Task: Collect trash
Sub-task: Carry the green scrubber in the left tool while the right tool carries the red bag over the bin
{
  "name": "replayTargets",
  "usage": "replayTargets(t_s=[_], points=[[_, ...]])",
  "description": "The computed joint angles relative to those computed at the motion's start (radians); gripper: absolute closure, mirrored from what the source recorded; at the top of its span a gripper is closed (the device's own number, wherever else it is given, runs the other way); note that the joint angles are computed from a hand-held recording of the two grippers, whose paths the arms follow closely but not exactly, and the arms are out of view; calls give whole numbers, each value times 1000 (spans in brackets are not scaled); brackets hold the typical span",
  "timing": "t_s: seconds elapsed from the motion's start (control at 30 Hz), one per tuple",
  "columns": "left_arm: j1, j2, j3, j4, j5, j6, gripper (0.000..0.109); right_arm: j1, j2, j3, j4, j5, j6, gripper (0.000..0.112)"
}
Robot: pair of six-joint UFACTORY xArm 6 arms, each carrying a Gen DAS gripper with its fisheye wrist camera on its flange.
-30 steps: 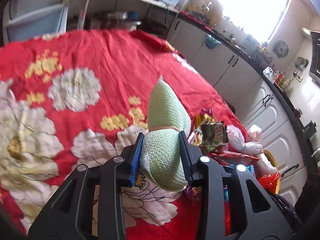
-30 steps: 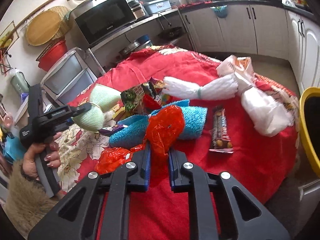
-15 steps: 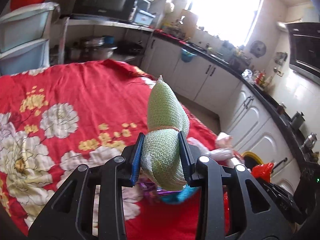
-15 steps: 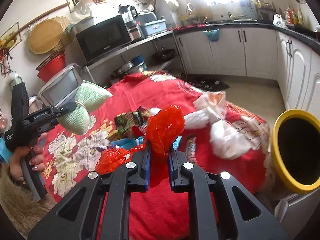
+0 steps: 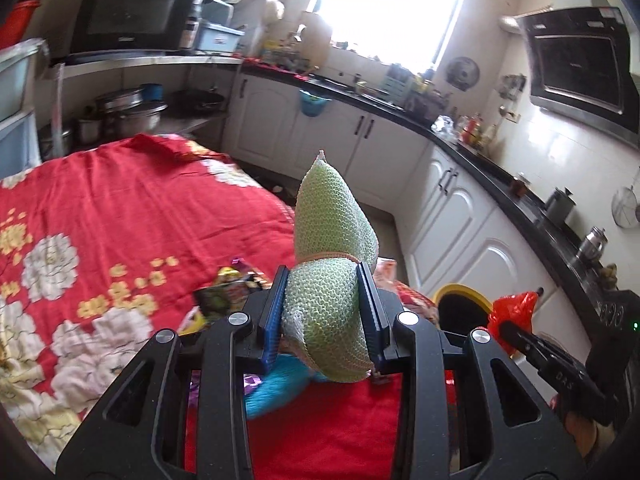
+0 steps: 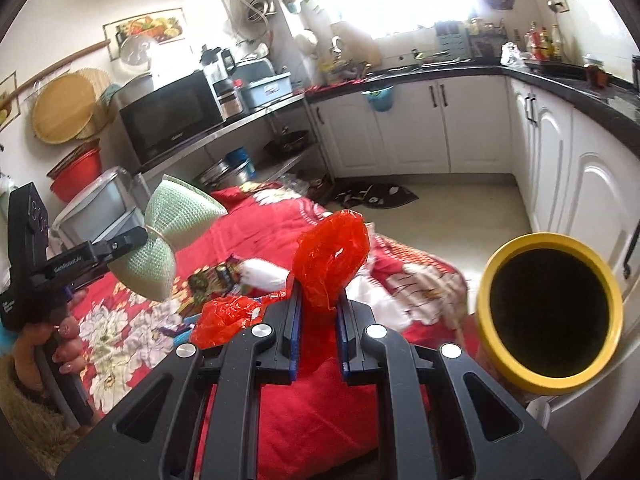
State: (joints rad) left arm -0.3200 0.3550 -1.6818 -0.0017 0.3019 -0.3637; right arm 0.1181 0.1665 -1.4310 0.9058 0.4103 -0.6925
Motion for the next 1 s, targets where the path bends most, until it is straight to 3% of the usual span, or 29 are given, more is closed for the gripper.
replayTargets(t_s=[0.7,1.0], points=[[-95,229,-352,-105,113,144,82,-104,-37,45,-4,-142,22,98],[-134,369,-578,-135,197,181,82,-150,-34,58,-34,-209,59,98]])
